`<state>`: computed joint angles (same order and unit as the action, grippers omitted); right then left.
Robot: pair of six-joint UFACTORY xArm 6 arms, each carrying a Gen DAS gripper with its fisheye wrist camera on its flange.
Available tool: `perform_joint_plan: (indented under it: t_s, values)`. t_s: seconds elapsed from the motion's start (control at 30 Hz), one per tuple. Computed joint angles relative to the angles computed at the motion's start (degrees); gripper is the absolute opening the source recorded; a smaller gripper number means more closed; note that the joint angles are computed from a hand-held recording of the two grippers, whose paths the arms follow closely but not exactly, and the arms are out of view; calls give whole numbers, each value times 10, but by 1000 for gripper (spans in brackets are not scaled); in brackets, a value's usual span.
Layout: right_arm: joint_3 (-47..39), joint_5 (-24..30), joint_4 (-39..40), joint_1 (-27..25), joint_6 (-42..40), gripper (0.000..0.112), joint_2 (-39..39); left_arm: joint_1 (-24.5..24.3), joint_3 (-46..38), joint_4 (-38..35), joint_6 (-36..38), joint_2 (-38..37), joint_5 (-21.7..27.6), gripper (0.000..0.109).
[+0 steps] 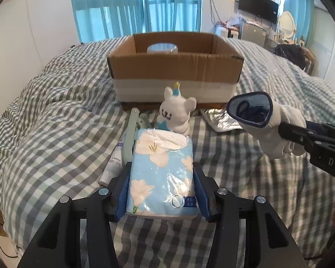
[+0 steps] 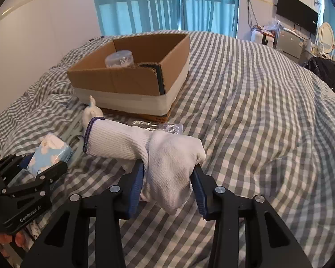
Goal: Organize objects
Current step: 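Grasp the blue tissue pack with the left tool while the right tool grasps the white sock, then place the tissue pack in the box with the left tool while the right tool drops the sock in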
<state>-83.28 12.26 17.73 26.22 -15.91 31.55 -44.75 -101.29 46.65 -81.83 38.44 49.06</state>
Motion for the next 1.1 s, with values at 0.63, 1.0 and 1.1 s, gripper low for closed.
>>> perform_joint_plan:
  t_s: [0.63, 1.0, 1.1]
  values:
    - [22, -44, 37, 11, -47, 40, -79, 9, -37, 59, -5, -38, -9, 52]
    - [-150, 1, 16, -2, -41, 40, 0, 49, -214, 53, 81, 44, 13, 52]
    - [-219, 21, 10, -5, -35, 40, 37, 61, -285, 44, 113, 84, 24, 52]
